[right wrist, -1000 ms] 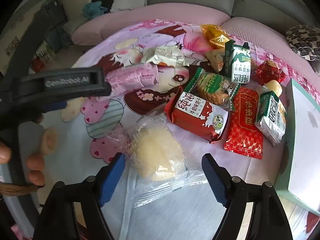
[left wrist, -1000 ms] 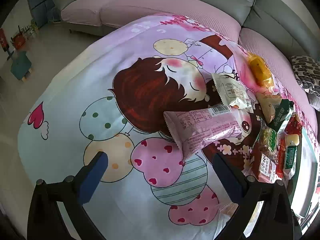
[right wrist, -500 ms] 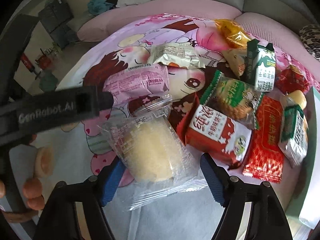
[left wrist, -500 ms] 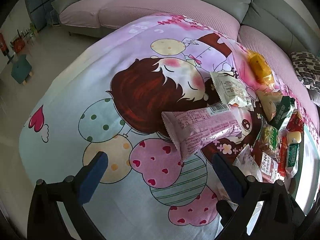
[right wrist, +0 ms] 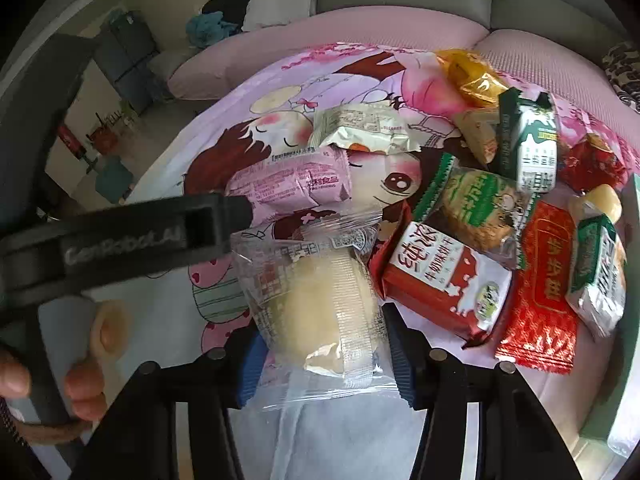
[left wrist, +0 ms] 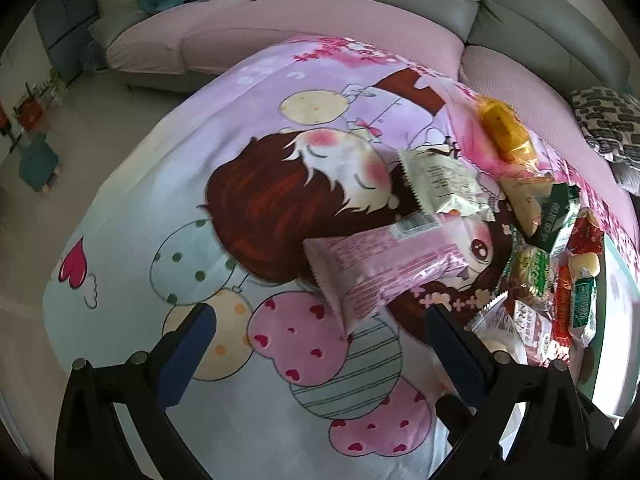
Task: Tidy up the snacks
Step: 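Grasp the clear-wrapped round bun with the right gripper while the left gripper approaches the pink cake, then grasp the pink wrapped cake with the left gripper while the right gripper lifts the bun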
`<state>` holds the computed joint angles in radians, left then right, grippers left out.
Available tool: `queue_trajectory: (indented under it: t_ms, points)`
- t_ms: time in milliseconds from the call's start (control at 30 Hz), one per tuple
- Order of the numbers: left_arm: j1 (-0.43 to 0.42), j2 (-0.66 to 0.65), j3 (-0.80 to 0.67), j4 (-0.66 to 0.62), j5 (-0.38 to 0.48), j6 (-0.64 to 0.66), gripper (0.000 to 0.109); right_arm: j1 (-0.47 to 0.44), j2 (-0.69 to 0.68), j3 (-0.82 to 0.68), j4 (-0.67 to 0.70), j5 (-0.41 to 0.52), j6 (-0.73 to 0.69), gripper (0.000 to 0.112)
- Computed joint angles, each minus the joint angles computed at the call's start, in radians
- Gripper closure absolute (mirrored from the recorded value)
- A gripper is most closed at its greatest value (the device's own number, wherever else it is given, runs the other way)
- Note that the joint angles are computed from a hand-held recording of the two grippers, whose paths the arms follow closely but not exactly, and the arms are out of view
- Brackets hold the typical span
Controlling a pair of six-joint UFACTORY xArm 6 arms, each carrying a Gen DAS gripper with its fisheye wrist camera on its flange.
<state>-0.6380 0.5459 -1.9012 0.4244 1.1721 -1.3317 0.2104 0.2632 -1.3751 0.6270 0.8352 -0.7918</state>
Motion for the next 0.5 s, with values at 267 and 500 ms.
queue_trajectory:
  t_ms: [267, 500]
  points:
    - [0.001, 0.058, -0.107, 0.004, 0.024, 0.054, 0.006, -0.036, -0.040, 0.012, 0.066, 0.019, -0.017, 0.056]
    - [0.006, 0.128, -0.235, 0.026, 0.084, 0.148, 0.006, -0.082, -0.057, 0.002, 0.075, 0.021, 0.020, 0.056]
